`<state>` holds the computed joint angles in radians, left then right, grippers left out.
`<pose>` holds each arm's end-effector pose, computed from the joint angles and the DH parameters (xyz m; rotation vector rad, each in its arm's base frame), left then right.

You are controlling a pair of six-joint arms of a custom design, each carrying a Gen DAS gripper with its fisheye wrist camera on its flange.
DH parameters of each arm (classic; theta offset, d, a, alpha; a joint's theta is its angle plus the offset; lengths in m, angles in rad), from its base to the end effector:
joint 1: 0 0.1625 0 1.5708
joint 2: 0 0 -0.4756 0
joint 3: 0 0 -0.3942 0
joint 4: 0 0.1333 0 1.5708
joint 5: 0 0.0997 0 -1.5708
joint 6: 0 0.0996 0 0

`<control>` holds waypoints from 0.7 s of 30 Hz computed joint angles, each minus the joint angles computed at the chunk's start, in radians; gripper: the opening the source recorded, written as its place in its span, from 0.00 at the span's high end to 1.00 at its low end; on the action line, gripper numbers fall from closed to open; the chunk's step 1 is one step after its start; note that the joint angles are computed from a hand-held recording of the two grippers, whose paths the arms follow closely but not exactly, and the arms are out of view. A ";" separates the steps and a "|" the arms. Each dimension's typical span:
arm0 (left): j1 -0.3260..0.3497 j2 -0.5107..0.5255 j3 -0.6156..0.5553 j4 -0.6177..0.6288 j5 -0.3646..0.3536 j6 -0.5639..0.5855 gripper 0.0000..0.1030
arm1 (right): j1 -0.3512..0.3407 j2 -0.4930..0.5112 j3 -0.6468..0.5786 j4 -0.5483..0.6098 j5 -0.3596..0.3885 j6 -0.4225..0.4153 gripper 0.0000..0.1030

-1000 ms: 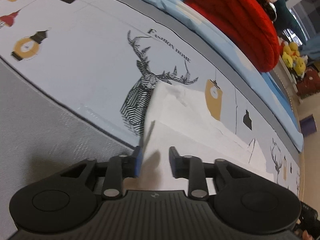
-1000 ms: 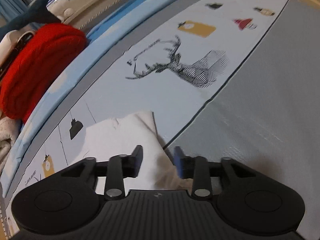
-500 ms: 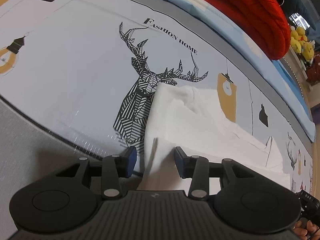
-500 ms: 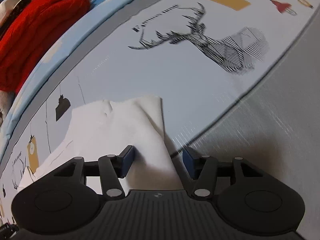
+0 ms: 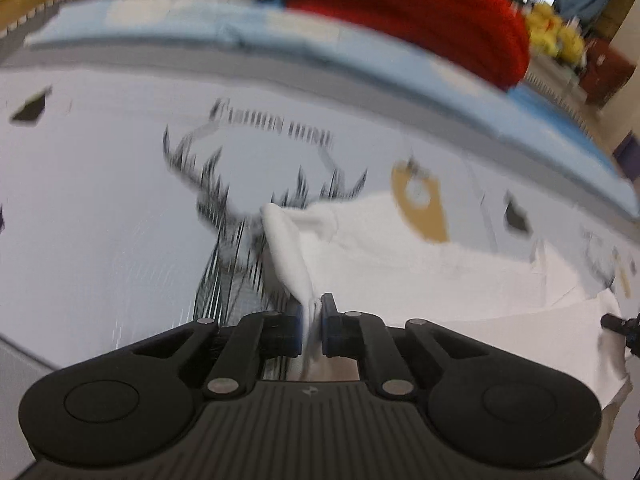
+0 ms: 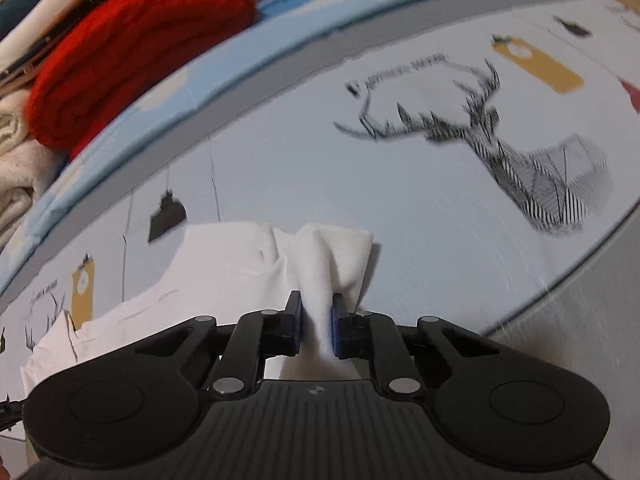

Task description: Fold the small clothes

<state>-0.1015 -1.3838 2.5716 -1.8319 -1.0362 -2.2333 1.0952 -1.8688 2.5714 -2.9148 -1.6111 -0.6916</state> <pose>-0.2445 -0.1601 0.1330 -0.3309 2.2740 -1.0026 -0.0227 -0.3265 0.3423 0.2697 -2.6536 0.7097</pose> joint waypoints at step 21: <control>0.053 -0.006 0.026 -0.170 -0.103 0.107 0.81 | 0.130 0.079 -0.011 -0.043 -0.295 0.050 0.45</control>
<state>-0.0488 -1.3899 2.5980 -2.0015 -1.1392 -2.1263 1.2256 -1.7896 2.5602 -2.9578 -1.9063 -0.6416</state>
